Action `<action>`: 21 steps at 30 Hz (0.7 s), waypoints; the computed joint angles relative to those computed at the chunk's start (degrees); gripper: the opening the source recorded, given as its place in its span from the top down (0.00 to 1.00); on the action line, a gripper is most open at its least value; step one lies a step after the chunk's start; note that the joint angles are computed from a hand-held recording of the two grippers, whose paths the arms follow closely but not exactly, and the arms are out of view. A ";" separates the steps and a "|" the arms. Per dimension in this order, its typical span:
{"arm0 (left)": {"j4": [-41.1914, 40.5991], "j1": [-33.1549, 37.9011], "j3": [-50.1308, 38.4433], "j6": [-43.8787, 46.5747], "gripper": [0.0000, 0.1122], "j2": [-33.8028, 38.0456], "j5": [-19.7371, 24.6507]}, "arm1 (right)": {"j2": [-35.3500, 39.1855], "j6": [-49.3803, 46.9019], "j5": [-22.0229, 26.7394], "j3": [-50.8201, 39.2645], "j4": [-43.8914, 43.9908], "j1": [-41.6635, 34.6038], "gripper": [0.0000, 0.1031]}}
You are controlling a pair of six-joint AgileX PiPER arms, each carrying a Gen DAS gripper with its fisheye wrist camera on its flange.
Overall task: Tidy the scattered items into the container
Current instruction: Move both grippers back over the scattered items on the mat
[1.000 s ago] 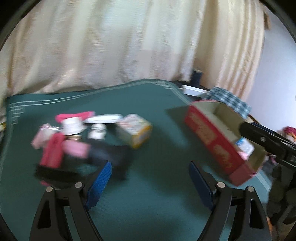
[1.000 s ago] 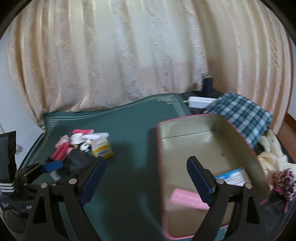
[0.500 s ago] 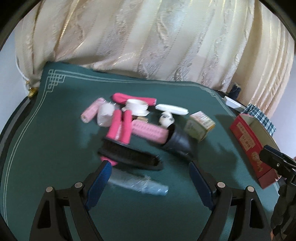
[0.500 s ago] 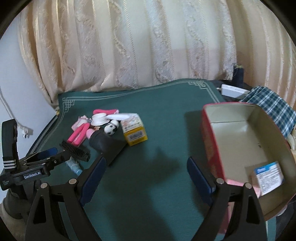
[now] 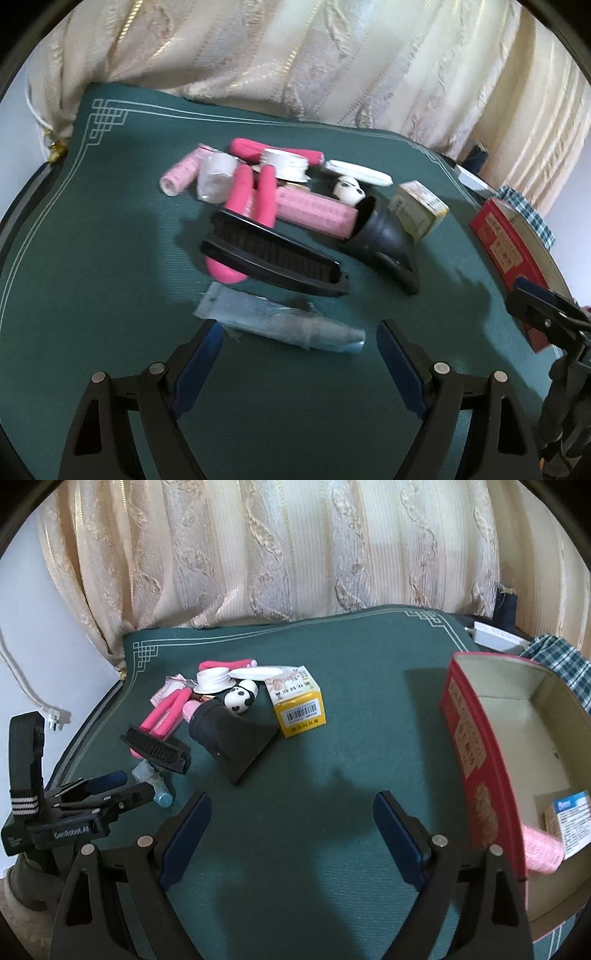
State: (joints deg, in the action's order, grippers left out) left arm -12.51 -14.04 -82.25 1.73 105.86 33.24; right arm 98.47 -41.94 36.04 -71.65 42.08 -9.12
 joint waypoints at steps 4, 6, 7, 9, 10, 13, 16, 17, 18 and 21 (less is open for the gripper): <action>3.25 -2.15 -2.50 -3.25 0.22 1.89 1.15 | 1.14 0.29 0.87 -0.76 0.09 -0.03 0.11; 8.18 -3.56 -4.09 -7.85 0.22 3.08 2.04 | 1.38 -0.04 1.09 -0.83 0.30 -0.16 0.11; 10.08 -4.05 -4.59 -9.49 0.22 3.44 2.31 | 1.44 -0.21 1.18 -0.82 0.45 -0.28 0.11; 12.72 -4.62 -5.53 -11.79 0.22 4.13 3.11 | 1.64 -0.54 1.37 -0.83 0.86 -0.55 0.11; 13.40 -4.48 -5.81 -12.40 0.22 4.37 3.52 | 1.78 -0.64 1.47 -0.88 0.97 -0.65 0.11; 15.38 -3.49 -5.75 -15.21 0.22 4.71 4.02 | 2.13 -0.74 1.82 -0.99 1.15 -0.83 0.11; 18.32 -2.48 -4.84 -17.76 0.22 3.97 4.60 | 2.19 -1.15 1.99 -0.95 1.39 -0.88 0.11; 19.41 -2.22 -4.42 -18.64 0.22 3.79 4.61 | 2.14 -1.43 2.04 -0.82 1.60 -0.94 0.11; 20.23 -1.76 -3.58 -19.25 0.22 3.31 4.53 | 2.13 -1.64 2.05 -0.74 1.74 -0.95 0.11; 21.87 0.03 0.00 -20.26 0.22 1.00 3.85 | 2.29 -1.66 2.19 -0.80 1.68 -0.94 0.11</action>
